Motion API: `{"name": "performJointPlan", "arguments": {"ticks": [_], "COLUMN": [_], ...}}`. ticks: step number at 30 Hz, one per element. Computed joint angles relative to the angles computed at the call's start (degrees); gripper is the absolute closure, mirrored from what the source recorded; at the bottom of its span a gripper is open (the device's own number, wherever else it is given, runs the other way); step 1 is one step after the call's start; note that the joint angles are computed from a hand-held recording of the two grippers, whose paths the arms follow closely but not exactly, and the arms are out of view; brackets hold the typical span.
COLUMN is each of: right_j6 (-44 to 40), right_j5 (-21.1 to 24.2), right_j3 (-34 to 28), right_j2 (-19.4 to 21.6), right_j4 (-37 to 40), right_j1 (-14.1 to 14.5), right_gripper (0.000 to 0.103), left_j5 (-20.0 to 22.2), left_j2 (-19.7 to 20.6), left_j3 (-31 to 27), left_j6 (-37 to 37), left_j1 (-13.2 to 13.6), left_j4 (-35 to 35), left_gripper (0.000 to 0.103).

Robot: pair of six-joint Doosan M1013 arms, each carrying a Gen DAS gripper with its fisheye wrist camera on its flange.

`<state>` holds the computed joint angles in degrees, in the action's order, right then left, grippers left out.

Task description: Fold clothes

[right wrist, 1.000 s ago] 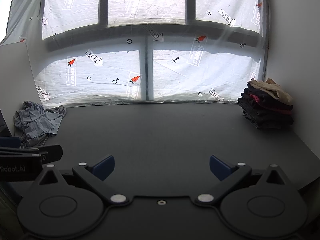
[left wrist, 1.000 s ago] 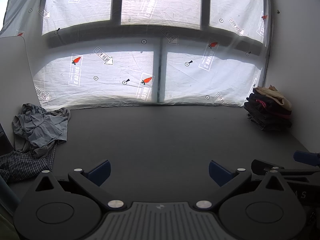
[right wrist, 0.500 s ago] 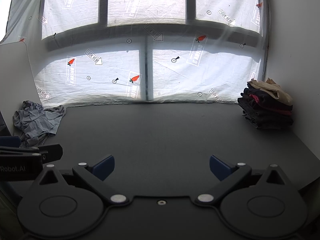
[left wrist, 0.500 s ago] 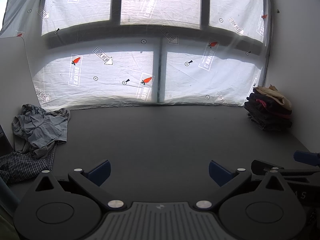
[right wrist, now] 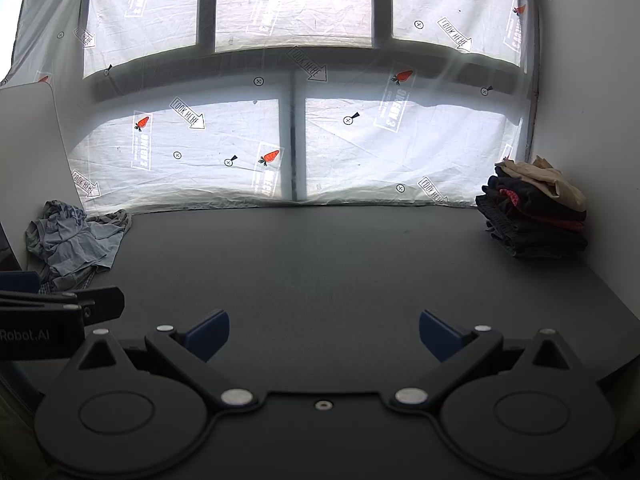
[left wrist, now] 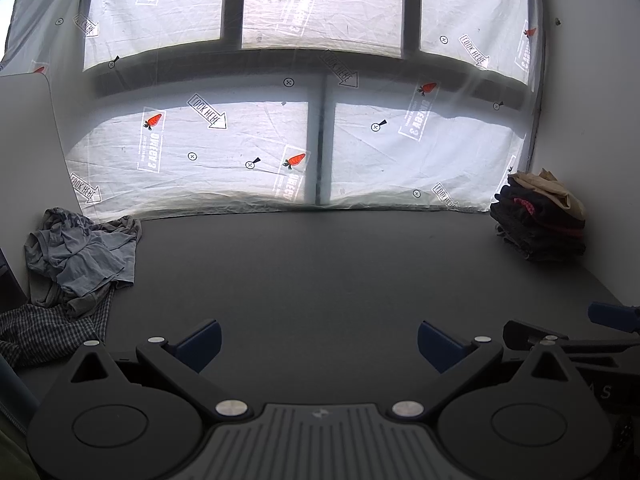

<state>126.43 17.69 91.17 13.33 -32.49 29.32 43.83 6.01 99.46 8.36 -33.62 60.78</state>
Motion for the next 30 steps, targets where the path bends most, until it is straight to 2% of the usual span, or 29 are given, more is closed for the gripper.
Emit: {"name": "performJointPlan", "arguments": {"ticks": [18, 25, 30], "right_j6": [-1.08, 0.04, -2.24], "right_j5": [0.94, 2.57, 3.85], "right_j3": [-1.04, -2.28, -3.82], "right_j2": [0.8, 1.65, 2.65], "right_j4": [1.22, 0.98, 3.96], "right_j1": [-0.03, -0.13, -0.89], "right_gripper": [0.0, 0.0, 0.0], "left_j5": [-1.14, -2.54, -2.13], "left_j2": [0.96, 2.02, 3.53], "left_j3": [-1.3, -2.77, -4.62], "left_j6": [2.94, 6.78, 9.58], "left_j1": [1.27, 2.53, 3.22], "left_j4": [-2.34, -6.28, -9.6], "left_gripper": [0.0, 0.0, 0.0]}}
